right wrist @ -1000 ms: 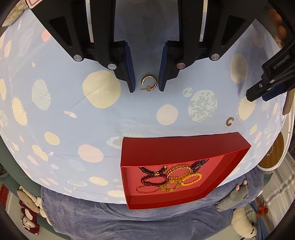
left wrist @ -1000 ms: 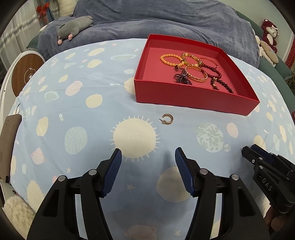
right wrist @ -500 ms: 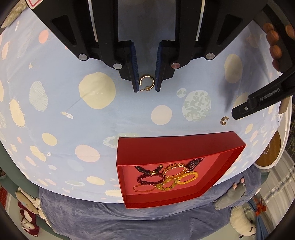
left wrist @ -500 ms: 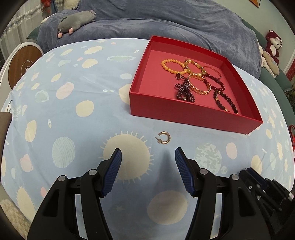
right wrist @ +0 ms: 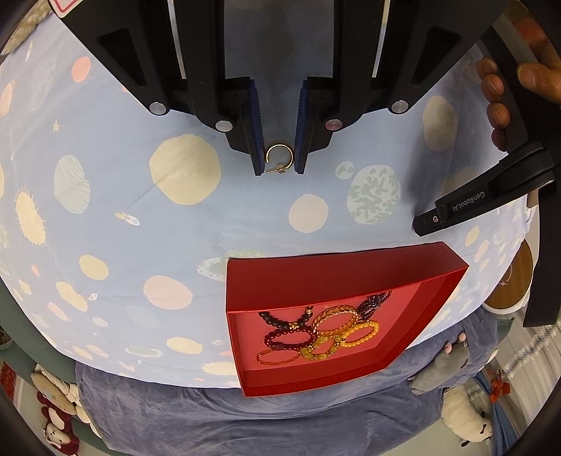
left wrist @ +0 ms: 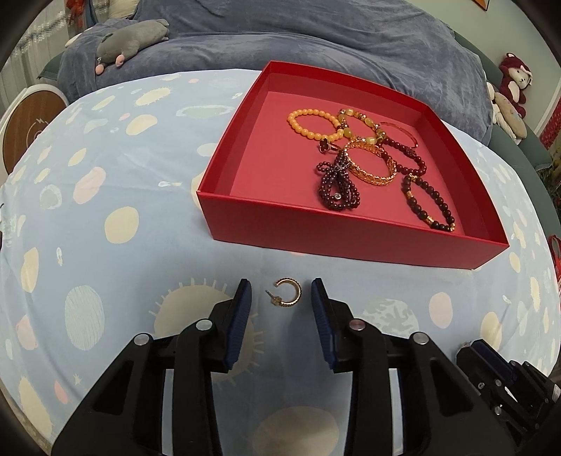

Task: Organize jewelry
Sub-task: 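Grasp a gold hoop earring with the right tool while the left tool grasps the other, then carry both hoop earrings into the red box and open both tools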

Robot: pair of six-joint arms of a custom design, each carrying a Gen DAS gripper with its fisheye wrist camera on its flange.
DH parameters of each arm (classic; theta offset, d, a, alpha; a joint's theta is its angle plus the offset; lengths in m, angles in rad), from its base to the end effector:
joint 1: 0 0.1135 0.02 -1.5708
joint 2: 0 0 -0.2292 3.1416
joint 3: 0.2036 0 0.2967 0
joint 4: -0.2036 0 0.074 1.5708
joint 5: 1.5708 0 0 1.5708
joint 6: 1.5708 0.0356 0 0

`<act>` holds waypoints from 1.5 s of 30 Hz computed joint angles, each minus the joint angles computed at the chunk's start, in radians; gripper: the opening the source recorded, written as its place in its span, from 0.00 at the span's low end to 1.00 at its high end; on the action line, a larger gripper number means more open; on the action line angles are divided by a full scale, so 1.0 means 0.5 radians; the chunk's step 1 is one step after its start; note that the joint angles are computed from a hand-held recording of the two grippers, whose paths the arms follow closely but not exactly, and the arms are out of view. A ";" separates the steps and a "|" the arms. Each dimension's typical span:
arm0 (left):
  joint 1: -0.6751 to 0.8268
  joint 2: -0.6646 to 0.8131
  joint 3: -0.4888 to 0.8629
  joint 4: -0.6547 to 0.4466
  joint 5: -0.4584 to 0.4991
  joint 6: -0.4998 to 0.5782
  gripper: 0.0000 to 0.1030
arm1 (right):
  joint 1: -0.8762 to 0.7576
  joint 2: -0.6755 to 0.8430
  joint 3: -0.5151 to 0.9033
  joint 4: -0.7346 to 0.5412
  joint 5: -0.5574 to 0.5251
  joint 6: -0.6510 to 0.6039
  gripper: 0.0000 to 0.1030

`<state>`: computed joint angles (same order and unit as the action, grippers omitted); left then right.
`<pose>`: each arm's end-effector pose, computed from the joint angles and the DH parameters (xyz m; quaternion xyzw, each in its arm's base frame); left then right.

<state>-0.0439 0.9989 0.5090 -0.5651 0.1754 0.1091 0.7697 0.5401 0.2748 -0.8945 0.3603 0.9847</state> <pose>0.2339 -0.0165 0.1276 0.0959 0.9587 -0.0764 0.2567 0.1254 0.1040 0.1147 0.1397 0.9536 0.0422 0.2632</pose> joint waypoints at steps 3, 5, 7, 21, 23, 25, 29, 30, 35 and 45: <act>-0.032 -0.024 -0.023 0.022 -0.058 0.005 0.30 | -0.008 -0.009 -0.008 0.006 -0.008 -0.004 0.16; -0.041 -0.032 -0.031 0.031 -0.087 0.003 0.26 | -0.012 -0.016 -0.013 0.007 -0.013 -0.006 0.16; -0.045 -0.037 -0.035 0.034 -0.101 0.005 0.20 | -0.012 -0.018 -0.016 0.007 -0.013 -0.005 0.16; -0.021 -0.236 -0.064 -0.165 -0.102 0.048 0.20 | 0.065 -0.065 0.048 -0.056 0.043 0.022 0.16; -0.014 -0.306 -0.065 -0.231 -0.103 0.059 0.20 | 0.092 -0.079 0.079 -0.084 0.066 0.032 0.16; -0.001 -0.382 -0.058 -0.308 -0.087 0.075 0.20 | 0.121 -0.071 0.128 -0.106 0.093 0.038 0.16; -0.007 -0.533 -0.018 -0.457 -0.084 0.095 0.20 | 0.181 -0.012 0.266 -0.134 0.155 0.038 0.16; -0.013 -0.569 -0.001 -0.495 -0.087 0.098 0.20 | 0.195 0.002 0.303 -0.138 0.172 0.035 0.16; -0.032 -0.666 0.130 -0.633 -0.078 0.113 0.20 | 0.248 0.092 0.497 -0.153 0.267 -0.015 0.16; -0.096 -0.445 0.533 -0.586 -0.071 0.048 0.20 | 0.047 0.293 0.840 -0.009 0.312 -0.411 0.16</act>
